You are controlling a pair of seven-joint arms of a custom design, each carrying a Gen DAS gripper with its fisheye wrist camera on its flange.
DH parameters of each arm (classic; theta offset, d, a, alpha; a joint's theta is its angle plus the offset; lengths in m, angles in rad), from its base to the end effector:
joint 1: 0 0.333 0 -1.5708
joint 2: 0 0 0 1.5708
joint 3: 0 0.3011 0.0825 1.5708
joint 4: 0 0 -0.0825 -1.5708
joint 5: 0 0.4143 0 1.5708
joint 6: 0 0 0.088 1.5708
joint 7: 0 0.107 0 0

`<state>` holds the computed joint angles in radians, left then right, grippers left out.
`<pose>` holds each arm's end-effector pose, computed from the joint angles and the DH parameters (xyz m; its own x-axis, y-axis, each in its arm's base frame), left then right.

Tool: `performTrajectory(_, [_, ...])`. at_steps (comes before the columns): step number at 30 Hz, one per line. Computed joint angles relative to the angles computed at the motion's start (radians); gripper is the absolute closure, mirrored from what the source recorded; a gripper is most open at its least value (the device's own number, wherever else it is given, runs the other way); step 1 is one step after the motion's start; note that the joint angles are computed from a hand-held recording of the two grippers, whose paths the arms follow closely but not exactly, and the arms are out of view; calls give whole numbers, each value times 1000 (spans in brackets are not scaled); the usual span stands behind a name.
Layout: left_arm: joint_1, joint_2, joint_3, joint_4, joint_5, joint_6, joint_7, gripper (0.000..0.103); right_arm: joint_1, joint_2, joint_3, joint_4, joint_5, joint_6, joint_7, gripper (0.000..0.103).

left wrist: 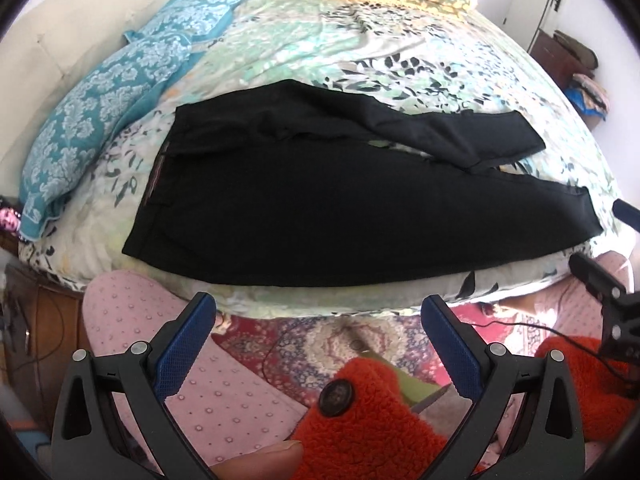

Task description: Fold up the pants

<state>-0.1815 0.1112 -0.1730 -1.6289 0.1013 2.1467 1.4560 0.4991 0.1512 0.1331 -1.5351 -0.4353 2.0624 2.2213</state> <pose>0.6227 -0.2204 0.5723 -0.2617 -0.9645 -0.0349 -0.8800 0.2533 -0.4019 0.5567 0.3726 0.5905 0.0768 -0.9898 0.1198 -0.8541 -0.1273 -0.5042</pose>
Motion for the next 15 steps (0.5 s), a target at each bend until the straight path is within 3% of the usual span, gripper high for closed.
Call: performTrajectory(15, [-32,43,-6,52,36,-23,34,0,-37,-71,5,-115,109,106,-1,0])
